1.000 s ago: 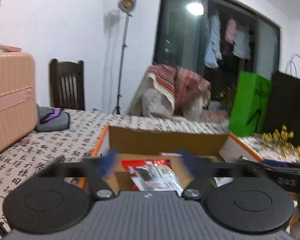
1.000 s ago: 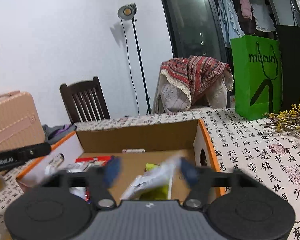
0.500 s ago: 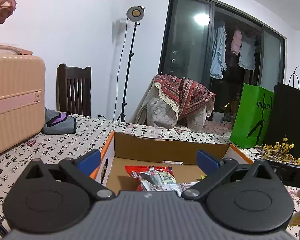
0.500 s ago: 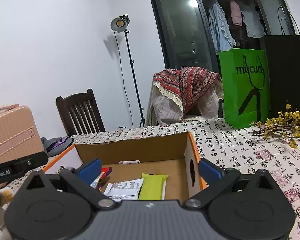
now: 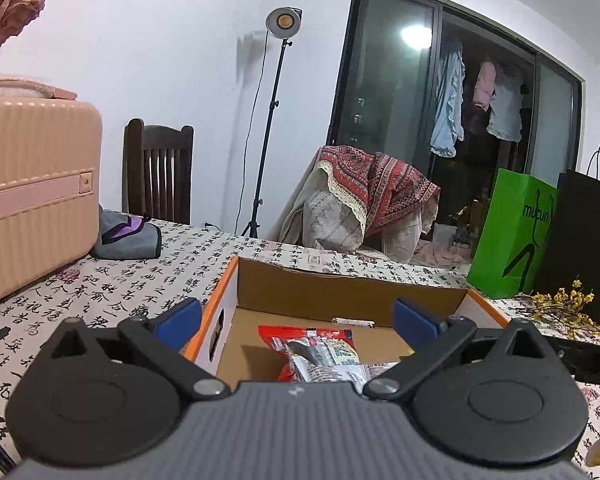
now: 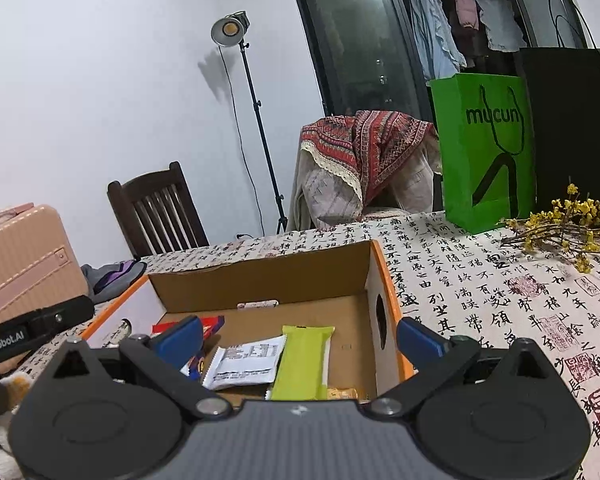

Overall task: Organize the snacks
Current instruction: 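Withdraw both open tools from the box back to the snack pile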

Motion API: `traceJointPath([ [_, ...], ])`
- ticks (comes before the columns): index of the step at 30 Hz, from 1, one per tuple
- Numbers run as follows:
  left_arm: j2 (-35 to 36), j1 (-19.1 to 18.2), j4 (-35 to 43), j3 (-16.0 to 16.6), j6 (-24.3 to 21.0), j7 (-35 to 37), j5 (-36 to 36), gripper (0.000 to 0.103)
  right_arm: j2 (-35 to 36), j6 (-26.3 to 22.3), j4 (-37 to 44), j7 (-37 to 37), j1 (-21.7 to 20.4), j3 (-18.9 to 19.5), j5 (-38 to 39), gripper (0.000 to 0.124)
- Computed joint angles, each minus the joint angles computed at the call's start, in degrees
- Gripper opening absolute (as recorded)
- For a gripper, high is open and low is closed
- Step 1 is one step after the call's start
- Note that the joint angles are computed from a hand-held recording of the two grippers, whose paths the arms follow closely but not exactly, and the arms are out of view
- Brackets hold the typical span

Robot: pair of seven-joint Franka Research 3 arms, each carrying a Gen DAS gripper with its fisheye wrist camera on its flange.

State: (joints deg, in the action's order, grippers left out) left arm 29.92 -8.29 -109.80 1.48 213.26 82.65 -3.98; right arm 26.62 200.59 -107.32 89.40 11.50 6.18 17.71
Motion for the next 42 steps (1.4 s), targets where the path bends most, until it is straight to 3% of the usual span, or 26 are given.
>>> traceJointPath([
  [12,-2.6,-1.43,-2.34,0.72,-0.69,1.44,-3.1,0.103,0.15,-0.98,0.37,-0.48,-0.07,0.04,-0.08,0.103],
  [16,-5.54,-0.36,-4.69,-0.28,-1.92,0.44,-2.42,0.103,-1.47,-4.11,0.01,-2.23,3.77,-3.67,3.13,0.103],
  [20,-8.22,-0.57,-8.11,-0.15,-0.16,2.05,-2.78,0.103,-4.47,-3.04,-3.33,-2.65,0.98,-0.08,0.59,0.103],
  [29,-13.76,1.67,-16.78,-1.54,0.69,3.3,-3.67,0.103,-10.36,0.88,-12.46,-4.43,3.24,-0.21,0.16,0.103],
  [33,-15.73,3.31,-20.38,-2.28,0.5,2.83,-2.43,0.103,-12.91,2.25,-16.36,-7.64,6.72,-2.19,3.37,0.103],
  [42,-19.06,5.99,-27.39,-3.52,0.69,1.14,0.75,0.103,-16.93,3.17,-23.04,-9.21,8.45,-1.78,7.28,0.103],
])
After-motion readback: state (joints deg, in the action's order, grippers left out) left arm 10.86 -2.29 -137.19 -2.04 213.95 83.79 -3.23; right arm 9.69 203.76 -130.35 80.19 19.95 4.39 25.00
